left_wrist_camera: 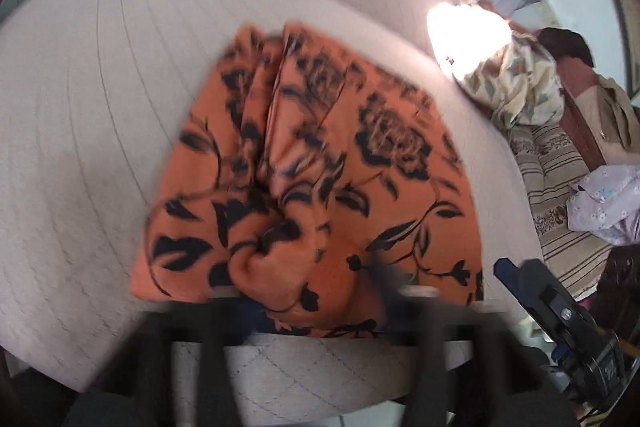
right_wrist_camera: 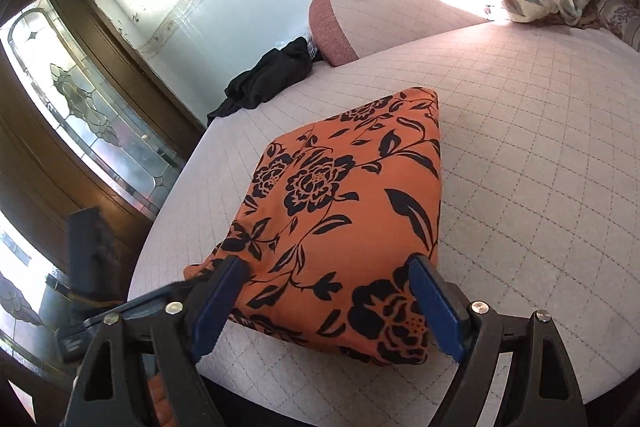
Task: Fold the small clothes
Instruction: 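Grasp the blouse side with the right tool and fold it over the middle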
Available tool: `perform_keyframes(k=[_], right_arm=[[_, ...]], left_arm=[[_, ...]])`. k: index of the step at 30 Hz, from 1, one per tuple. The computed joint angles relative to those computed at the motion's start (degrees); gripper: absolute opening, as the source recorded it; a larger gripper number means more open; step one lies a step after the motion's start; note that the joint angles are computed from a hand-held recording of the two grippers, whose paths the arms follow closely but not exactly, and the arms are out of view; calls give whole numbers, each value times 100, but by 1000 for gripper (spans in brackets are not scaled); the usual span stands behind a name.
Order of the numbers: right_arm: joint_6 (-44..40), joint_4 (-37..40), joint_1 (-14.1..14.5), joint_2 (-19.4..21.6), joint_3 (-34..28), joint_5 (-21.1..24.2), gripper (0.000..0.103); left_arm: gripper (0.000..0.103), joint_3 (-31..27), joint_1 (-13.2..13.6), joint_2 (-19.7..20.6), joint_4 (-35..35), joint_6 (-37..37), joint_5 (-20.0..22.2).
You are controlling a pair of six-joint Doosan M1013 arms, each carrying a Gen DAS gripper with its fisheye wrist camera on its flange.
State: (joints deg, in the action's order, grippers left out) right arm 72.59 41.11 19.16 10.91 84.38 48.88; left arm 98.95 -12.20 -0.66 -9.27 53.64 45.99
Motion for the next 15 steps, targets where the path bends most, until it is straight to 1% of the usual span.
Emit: perform_keyframes(k=[1,2,6,8,10,11,12,13,14,15], right_arm=[[-57,72,-21,9,6,6,87],[-109,118,-48,-18,38,13,87],[-167,189,-119,-23,52,-19,87],[-125,226,-146,2,36,18,87],[-150,249,-148,17,22,20,87],[-165,237,-137,35,-4,44,87],[-184,234,-124,51,-31,83,87],[-228,239,-112,63,-48,104,87],[-281,188,-87,68,-73,125,87],[-313,133,-63,77,-92,133,87]], left_arm=[[7,-15,8,7,-10,-5,-12],[7,-28,-56,-49,280,-116,-86],[7,-53,-449,-408,1858,-828,-506],[7,2,-459,-478,1996,-899,-556],[7,126,-310,-405,1870,-936,-434],[7,208,-151,-338,1527,-870,-346],[8,303,56,-243,883,-613,-262],[9,426,168,-247,468,-416,-395],[9,534,208,-295,317,-379,-607],[9,528,200,-317,326,-374,-622]])
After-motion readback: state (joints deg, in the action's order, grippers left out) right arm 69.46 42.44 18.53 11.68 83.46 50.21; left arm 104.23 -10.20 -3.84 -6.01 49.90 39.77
